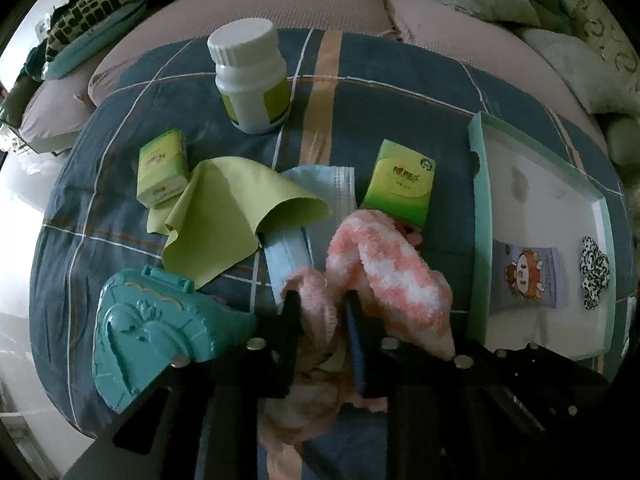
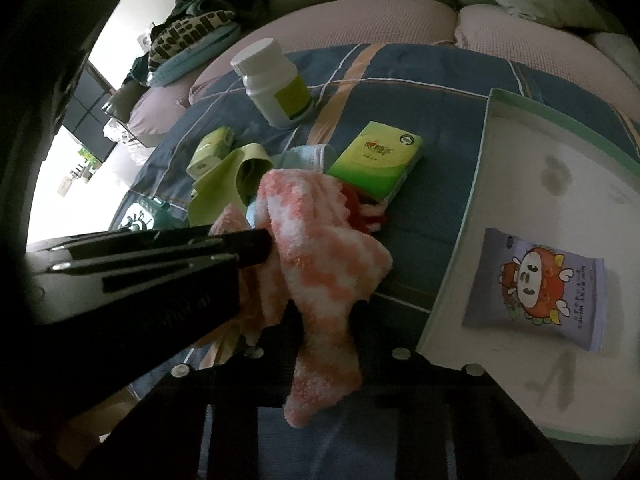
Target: Organize soft objects
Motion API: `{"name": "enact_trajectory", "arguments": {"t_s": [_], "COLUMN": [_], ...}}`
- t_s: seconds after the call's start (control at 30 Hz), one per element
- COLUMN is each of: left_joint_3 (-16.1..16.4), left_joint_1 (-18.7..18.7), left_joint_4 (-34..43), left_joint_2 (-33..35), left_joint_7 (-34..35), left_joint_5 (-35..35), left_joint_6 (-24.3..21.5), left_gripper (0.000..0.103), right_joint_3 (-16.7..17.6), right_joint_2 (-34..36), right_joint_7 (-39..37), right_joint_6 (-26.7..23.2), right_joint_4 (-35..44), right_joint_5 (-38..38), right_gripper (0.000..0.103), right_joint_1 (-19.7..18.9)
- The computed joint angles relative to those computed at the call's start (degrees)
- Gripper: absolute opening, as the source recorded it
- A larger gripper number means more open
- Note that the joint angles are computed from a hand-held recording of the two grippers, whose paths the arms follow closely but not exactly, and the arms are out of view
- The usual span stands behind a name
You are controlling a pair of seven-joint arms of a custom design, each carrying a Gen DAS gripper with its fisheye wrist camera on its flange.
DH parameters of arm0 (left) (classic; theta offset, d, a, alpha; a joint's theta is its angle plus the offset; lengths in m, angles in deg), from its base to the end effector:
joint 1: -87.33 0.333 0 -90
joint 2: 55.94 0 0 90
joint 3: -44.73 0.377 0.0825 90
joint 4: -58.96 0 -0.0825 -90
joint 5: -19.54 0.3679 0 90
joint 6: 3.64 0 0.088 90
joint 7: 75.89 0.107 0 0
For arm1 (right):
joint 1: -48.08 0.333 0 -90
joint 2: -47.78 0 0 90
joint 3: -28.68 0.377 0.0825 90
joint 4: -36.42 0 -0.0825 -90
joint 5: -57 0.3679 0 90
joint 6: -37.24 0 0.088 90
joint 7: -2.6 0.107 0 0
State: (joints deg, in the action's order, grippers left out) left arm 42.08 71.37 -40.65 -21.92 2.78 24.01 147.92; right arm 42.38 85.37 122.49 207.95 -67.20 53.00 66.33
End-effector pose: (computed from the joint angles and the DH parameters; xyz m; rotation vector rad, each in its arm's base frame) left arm 0.6827 -0.2261 0.3308 -1.8860 2.2551 -0.3856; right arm 0.6241 0.3585 0.3074 -1.8504 1.8243 -0.0448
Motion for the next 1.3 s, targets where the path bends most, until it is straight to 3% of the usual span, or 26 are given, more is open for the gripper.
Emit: {"name": "enact_trajectory", "arguments": {"t_s": [0.2,0.5,0.73,1.07,1.3], "left_joint_3": [0.3,-1.1,-1.3,-4.3,-9.1], "left_joint_1": [-0.1,1.4,2.1,4.9,9.0], "left_joint_4": [0.3,-1.2,-3.3,-7.2,-10.3], "left_joint_2": [0.6,-0.3,-1.9,-4.9,-7.4], "left_joint_7": [0.0,1.1,2.2,6.8,12.2], "left_joint_5": [-0.1,-2.8,-4.7,-10.8,-18.3], "left_joint_6": [0.6,4.4,7.1,13.2,18.6], "left_gripper": [0.013,0.01,0.01,0.01,0.01], "right_joint_3": [0.3,0.6,3.0,6.1,6.2], "right_joint_2": [-0.1,-0.5,-1.6,-2.8,-4.3], "right_joint_7": [0.0,0.4,0.3,1.8,5.2], "right_joint_6": [0.4,1.7,6.1,12.4,19.2], "right_joint_4": [-0.3,-1.1,-3.6,-6.4,-9.0], "right_joint_5": [0.2,0.4,0.5,-1.5,-5.8], "right_gripper": [0.016,0.012,0.011,0.011,0.011], "right_joint_1": [-0.2,-0.8,-3.3,-6.7,-7.6]}}
